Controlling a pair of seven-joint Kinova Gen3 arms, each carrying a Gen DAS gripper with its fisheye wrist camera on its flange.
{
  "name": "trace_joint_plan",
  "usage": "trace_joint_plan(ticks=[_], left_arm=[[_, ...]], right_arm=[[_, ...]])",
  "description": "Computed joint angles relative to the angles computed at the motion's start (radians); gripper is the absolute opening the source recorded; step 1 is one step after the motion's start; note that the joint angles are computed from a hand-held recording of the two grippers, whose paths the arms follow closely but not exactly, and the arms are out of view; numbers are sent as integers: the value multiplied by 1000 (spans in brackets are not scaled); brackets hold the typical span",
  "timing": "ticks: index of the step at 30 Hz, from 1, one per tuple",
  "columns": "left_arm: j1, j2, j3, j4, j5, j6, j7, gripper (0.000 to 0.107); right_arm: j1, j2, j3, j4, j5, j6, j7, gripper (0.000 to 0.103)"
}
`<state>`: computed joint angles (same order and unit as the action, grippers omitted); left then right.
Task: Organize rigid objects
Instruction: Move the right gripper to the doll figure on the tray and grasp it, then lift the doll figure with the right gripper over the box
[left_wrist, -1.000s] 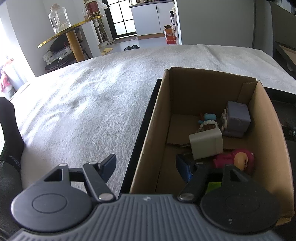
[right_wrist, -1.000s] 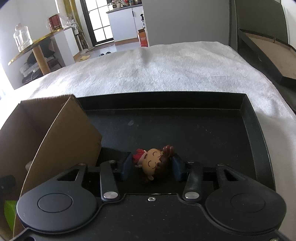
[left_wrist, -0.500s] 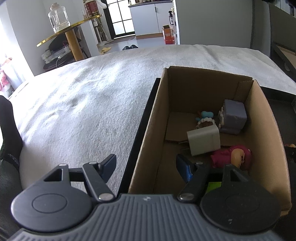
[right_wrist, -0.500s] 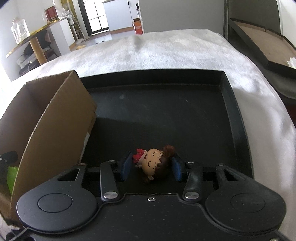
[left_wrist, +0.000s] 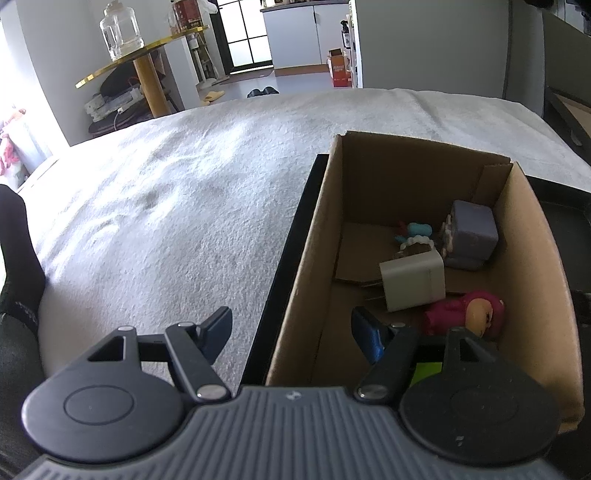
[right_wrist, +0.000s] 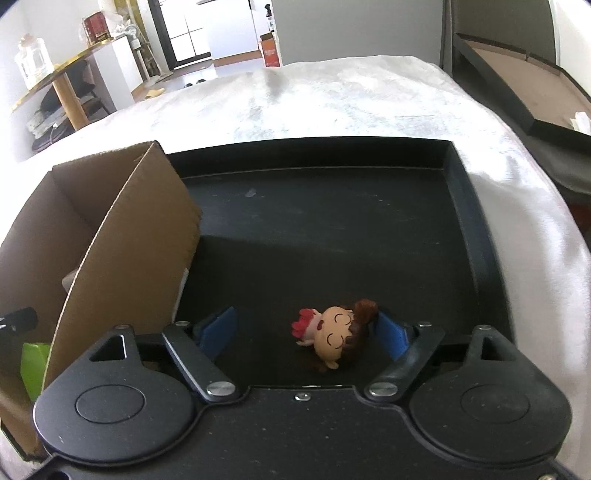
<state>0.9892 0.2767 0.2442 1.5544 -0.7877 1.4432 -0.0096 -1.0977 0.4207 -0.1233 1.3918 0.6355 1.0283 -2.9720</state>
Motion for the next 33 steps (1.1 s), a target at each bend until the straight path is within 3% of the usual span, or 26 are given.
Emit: trace_joint_plan(ticks=[10,11,14,28,33], left_arm=[[-5,-5,2,6,9,-7,-1,70],[-7,-4,2,5,11,-10,-4,70],[-6,-1,3,2,12,-10,-9,70],[7,-30,13,21,-6,-11,28,69],[5,-54,26,46,-18,-23,58,63]], right_arm=[[-27,40,17,-59,-6,71,-4,80],[-29,37,16,-52,-4,70,-9,75],[-26,35,12,-53,-15,87,-9,44],[-75,-6,-3,-80,71,137,-41,44],[-103,-6,-2,-121,126,164,-37,44]])
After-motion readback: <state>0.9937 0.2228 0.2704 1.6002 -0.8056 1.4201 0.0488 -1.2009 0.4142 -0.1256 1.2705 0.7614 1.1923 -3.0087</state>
